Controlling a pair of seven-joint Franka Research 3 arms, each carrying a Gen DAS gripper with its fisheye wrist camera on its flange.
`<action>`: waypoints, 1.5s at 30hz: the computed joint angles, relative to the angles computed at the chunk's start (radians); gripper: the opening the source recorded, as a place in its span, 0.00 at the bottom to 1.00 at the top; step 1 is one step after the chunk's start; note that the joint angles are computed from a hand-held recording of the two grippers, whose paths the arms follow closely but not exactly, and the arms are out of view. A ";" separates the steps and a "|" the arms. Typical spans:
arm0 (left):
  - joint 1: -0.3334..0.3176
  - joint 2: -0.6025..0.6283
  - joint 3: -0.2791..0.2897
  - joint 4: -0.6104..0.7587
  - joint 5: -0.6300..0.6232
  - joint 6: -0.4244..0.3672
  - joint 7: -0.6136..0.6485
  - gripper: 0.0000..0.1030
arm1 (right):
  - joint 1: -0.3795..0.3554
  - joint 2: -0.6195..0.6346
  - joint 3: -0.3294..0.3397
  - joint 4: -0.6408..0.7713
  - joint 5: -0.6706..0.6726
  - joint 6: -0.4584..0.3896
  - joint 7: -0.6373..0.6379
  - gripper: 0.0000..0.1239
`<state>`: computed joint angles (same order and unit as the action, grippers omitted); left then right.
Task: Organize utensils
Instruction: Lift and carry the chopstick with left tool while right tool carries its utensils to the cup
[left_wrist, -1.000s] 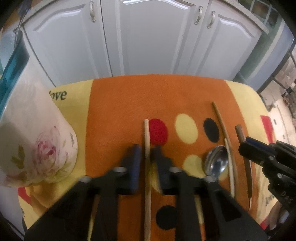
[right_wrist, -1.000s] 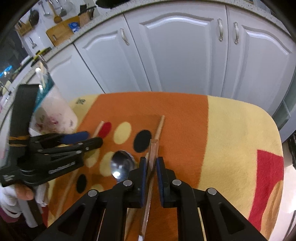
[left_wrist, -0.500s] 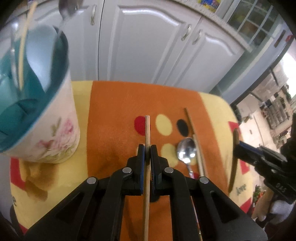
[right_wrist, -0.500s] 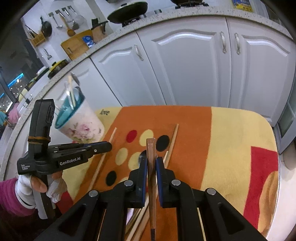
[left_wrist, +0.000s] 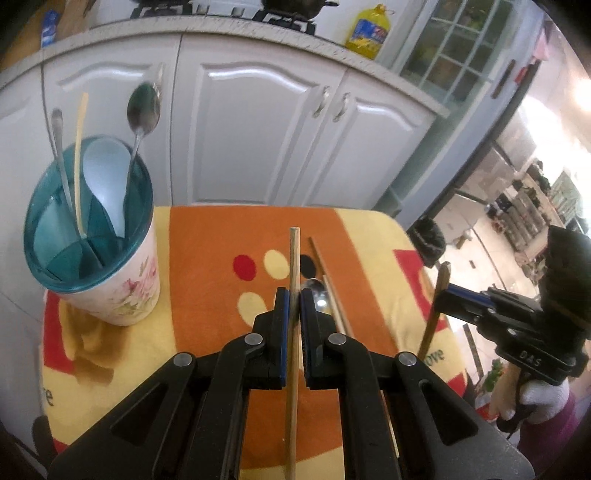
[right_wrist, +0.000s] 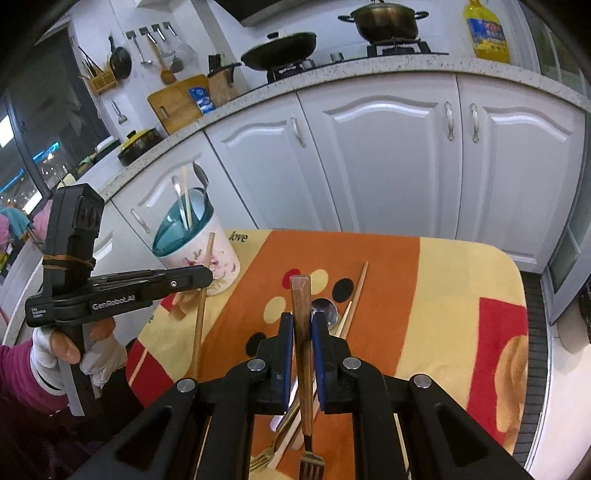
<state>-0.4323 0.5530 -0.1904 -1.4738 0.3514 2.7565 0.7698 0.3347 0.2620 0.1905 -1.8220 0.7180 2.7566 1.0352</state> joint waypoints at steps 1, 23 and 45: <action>0.002 -0.013 -0.002 -0.016 0.001 0.010 0.001 0.04 | -0.001 -0.011 0.002 -0.011 0.006 0.005 -0.007 0.08; 0.004 -0.170 0.031 -0.169 0.105 0.118 -0.088 0.04 | 0.045 -0.074 0.000 -0.010 0.026 0.067 -0.076 0.07; 0.041 -0.265 0.072 -0.239 0.258 0.117 -0.260 0.04 | 0.089 0.083 0.004 0.254 -0.204 0.024 0.025 0.07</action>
<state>-0.3913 0.2877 -0.1182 -1.7125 0.6094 2.8732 0.5099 0.4240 0.3450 0.1949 -1.5685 0.5140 2.7805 1.0605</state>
